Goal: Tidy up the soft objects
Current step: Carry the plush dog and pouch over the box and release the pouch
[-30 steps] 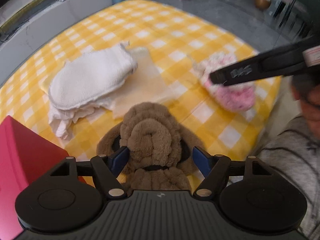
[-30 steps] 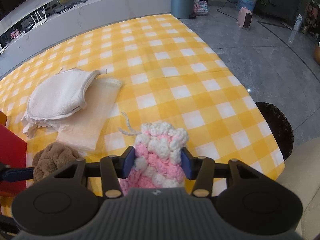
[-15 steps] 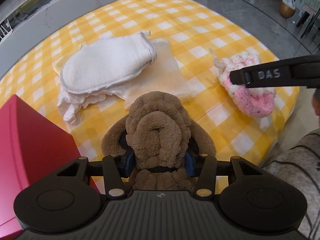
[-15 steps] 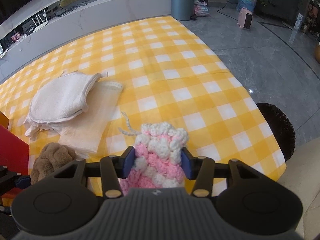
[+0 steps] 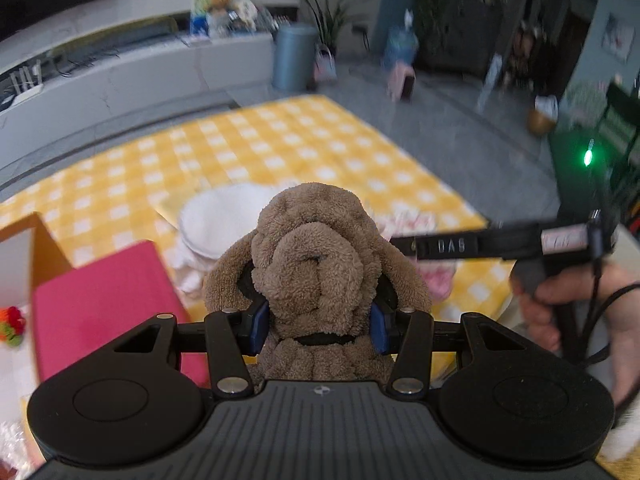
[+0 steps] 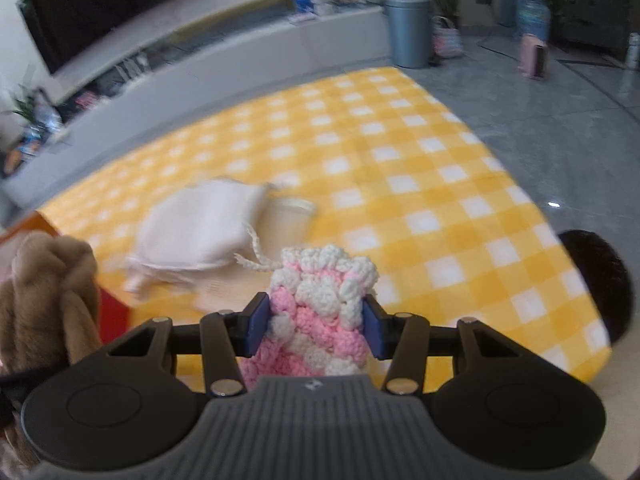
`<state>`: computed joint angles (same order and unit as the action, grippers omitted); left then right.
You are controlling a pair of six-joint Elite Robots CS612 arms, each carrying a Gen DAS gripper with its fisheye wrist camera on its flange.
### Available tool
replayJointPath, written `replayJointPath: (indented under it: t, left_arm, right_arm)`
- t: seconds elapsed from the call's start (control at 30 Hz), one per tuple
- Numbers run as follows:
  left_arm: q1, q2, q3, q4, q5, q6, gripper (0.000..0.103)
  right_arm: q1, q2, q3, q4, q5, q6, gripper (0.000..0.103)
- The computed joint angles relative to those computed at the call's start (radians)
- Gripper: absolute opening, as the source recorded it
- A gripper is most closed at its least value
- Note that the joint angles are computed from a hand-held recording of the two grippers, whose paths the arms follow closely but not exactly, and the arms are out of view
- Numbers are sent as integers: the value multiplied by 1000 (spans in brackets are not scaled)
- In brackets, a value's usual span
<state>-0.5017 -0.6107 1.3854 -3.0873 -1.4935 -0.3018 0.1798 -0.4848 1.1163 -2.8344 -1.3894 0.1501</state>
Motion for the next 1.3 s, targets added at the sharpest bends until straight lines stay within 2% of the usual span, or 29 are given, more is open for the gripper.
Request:
replayJointPath:
  t: [0.07,0.33,0.47,0.63,0.73,0.8,0.87,0.93,1.1,1.3]
  left_arm:
    - [3,-15,33,-68,24,-29,56]
    - [25,-83,212,-355,181,-167,56]
    - [34,-92,264,-428,280,-241,56]
    - [63,-93,310,-510,292,-319,56]
    - [71,-103,335,-519,346,-333,56]
    - [60,-103,337,-501,435,-355,56]
    - [60,-108,351,-501,480,-365,56]
    - [65,-109,356,-495,489,-388,56]
    - [78,-117,382,-481,514,-429,56]
    - [91,-119,409,-491,542,-490,56]
  right_arm:
    - [-2,-4,8,-30,53,0,49]
    - [6,-31,53,-182,190,4,49]
    - [24,-45,59,-228,256,16,49]
    - [69,-51,35,-237,309,-12,49]
    - [104,-48,3,-202,316,-59,49]
    - [128,-38,-32,-161,325,-91,49]
    - [151,-23,-75,-104,320,-74,49]
    - [174,-5,-122,-29,300,-89,49]
    - [225,54,-241,78,216,-164,49]
    - [275,182,-490,321,149,-218,49]
